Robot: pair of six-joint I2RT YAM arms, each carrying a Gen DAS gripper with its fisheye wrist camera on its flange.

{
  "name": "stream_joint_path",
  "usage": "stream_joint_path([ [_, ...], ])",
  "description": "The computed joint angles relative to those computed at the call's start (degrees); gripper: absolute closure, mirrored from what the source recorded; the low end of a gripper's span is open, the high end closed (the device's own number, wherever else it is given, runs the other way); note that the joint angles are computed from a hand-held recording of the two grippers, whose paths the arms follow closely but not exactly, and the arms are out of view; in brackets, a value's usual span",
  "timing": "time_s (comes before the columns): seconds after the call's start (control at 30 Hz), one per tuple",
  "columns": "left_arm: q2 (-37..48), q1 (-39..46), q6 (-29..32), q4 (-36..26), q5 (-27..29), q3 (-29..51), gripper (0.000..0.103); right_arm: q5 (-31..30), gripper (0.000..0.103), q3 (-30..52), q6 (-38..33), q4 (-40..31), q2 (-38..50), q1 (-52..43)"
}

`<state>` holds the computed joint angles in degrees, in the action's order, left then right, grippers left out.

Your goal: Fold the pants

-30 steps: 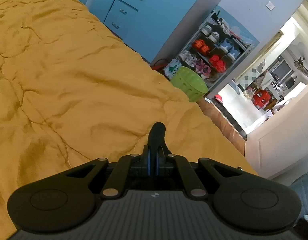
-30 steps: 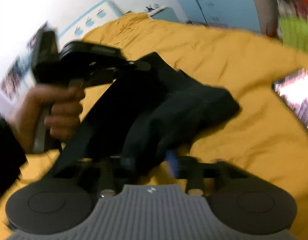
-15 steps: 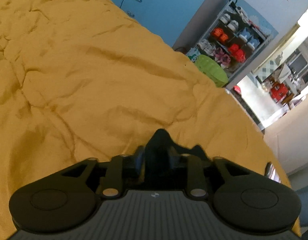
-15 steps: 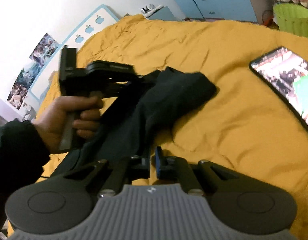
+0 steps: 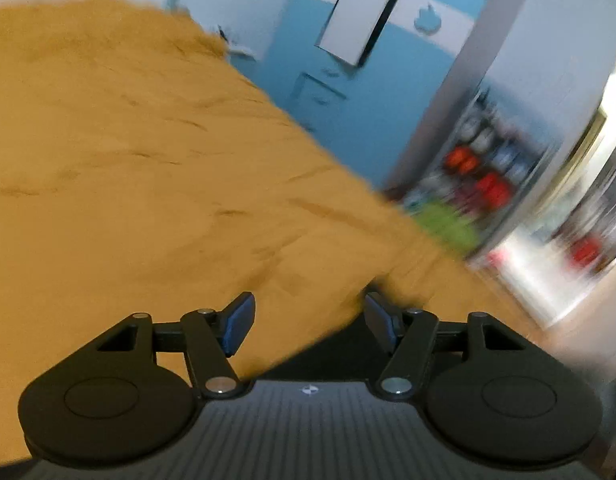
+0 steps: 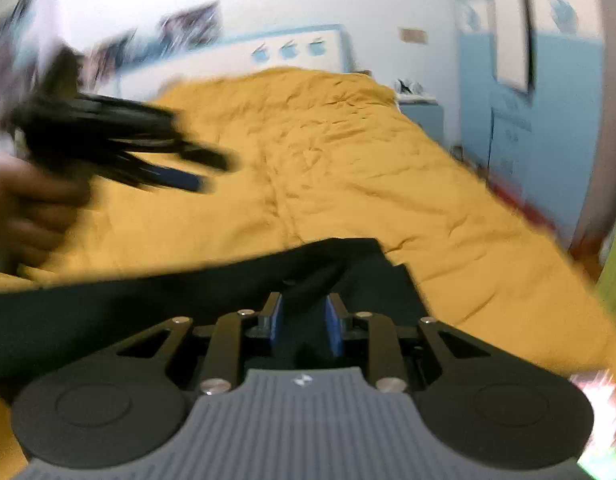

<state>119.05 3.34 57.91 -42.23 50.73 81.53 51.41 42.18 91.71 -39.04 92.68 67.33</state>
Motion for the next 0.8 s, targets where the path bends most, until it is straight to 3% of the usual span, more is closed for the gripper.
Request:
stream_joint_path([
  [0.07,-5.3,5.2,9.2,2.1,-1.1,-8.9,0.025,-5.5,0.084,-1.7,0.1,-0.2,-0.8,1.3],
  [0.13,-5.3,9.8,18.3,-5.6,-3.1,-10.8,0.027,-10.9,0.084,-2.2,0.4,-3.1,-1.3,1.4],
  [0.2,-5.7,13.4,24.6,-8.9,-5.4,-14.1,0.029,-14.2,0.084,-1.9,3.0,-6.2,-2.7,3.0],
  [0.3,-5.9,15.6,30.6,-9.5,-11.5,-19.0,0.032,-16.1,0.084,0.0,4.6,-10.7,-5.3,3.7],
  [0.37,-7.0,16.3,32.3,-4.8,-14.1,-23.6,0.033,-14.4,0.082,2.4,3.4,-12.6,-5.8,2.7],
  [0.47,-8.9,16.5,33.1,-2.0,-14.2,-27.6,0.032,-9.9,0.075,5.8,-4.2,-9.4,-5.7,-0.1],
  [0.53,-9.2,17.6,33.9,-5.2,-13.7,-26.8,0.032,-8.6,0.073,6.7,-9.8,-4.3,-3.6,-0.9],
  [0.57,-7.8,20.0,37.1,-8.7,-13.6,-24.3,0.032,-7.9,0.072,6.2,-12.1,-0.5,-2.5,-1.3],
  [0.63,-7.1,23.0,40.9,-13.3,-13.1,-21.6,0.029,-10.7,0.072,2.9,-16.5,9.1,-1.0,-2.9],
  [0.7,-5.0,26.1,43.0,-18.9,-13.0,-17.1,0.029,-17.0,0.072,3.9,-16.4,8.0,2.9,-3.2],
  [0.8,1.3,33.3,42.8,-28.8,-9.8,-4.8,0.027,-17.4,0.073,6.4,-9.7,1.8,3.7,0.6],
])
